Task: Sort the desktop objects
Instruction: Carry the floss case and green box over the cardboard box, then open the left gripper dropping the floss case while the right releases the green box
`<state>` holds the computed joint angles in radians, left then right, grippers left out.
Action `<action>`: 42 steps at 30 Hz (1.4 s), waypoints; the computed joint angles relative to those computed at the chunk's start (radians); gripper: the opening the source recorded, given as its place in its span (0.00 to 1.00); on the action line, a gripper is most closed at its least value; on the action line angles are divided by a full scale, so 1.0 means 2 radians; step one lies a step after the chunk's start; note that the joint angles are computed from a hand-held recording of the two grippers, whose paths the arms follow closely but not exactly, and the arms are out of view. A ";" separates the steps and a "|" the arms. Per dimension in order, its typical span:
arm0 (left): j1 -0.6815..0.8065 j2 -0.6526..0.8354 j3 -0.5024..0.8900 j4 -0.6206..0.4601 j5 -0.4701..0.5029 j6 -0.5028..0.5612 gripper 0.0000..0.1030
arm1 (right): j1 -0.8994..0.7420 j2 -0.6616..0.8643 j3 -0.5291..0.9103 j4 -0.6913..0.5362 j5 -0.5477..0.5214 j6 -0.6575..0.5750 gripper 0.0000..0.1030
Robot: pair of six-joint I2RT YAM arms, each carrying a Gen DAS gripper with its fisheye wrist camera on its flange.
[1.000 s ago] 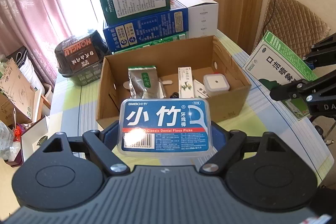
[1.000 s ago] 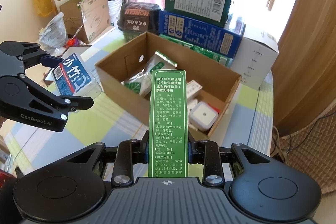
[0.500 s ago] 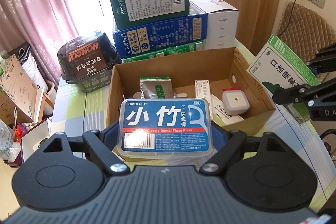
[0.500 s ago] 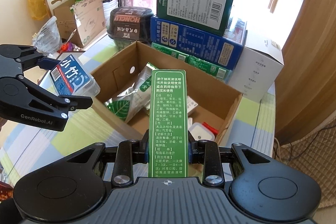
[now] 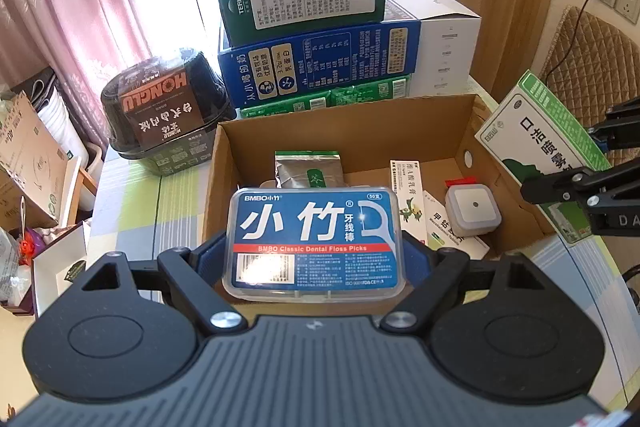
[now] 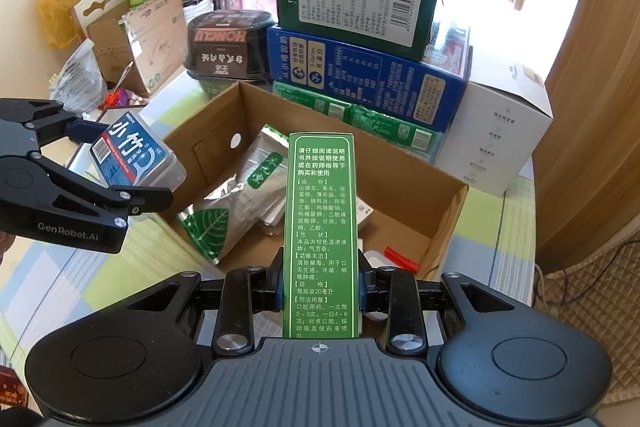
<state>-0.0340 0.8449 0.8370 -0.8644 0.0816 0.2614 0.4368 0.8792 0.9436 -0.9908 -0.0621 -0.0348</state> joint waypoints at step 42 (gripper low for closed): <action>0.015 0.106 -0.052 0.145 0.011 -0.018 0.82 | -0.057 0.108 -0.057 0.195 -0.062 0.015 0.57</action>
<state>-0.0049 1.0561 0.7334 -0.5737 0.1033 0.2251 0.3230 1.0948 0.8295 -0.6017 -0.1858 -0.0046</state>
